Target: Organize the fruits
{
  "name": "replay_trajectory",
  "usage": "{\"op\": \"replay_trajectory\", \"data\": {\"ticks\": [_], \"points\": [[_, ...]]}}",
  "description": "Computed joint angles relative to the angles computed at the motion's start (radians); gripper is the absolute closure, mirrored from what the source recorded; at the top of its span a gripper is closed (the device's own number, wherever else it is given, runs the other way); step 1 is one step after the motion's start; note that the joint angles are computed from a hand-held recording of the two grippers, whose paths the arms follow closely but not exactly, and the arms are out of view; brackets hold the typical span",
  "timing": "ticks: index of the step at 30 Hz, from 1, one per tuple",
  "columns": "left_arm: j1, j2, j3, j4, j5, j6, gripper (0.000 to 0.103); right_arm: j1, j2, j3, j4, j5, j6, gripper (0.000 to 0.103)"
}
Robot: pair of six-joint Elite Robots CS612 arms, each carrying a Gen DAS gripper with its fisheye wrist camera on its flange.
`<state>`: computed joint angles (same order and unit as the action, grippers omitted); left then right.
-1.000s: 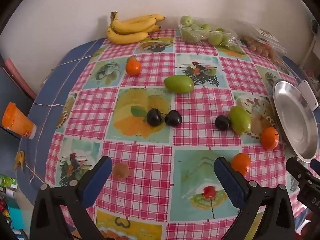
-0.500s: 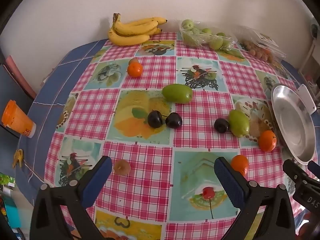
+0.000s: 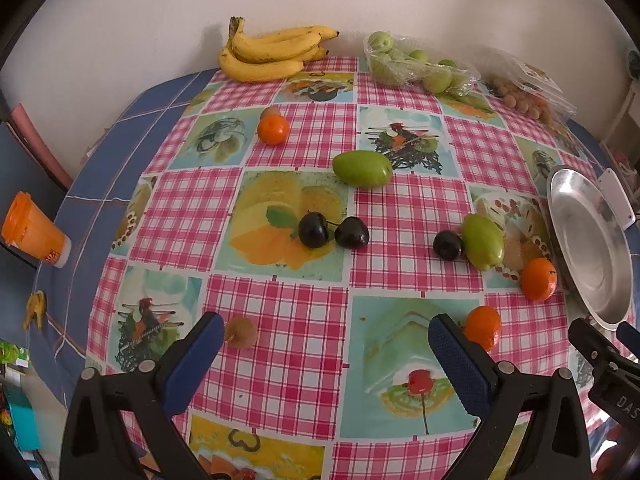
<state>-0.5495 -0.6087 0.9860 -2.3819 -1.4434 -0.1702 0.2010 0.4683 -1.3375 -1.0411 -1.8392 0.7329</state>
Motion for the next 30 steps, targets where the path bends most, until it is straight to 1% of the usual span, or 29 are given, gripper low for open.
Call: {"op": "replay_trajectory", "data": {"ticks": [30], "points": [[0.004,0.005,-0.010,0.021,-0.011,-0.011,0.000,0.000,-0.001,-0.001,-0.001,0.003,0.003,0.000]]}}
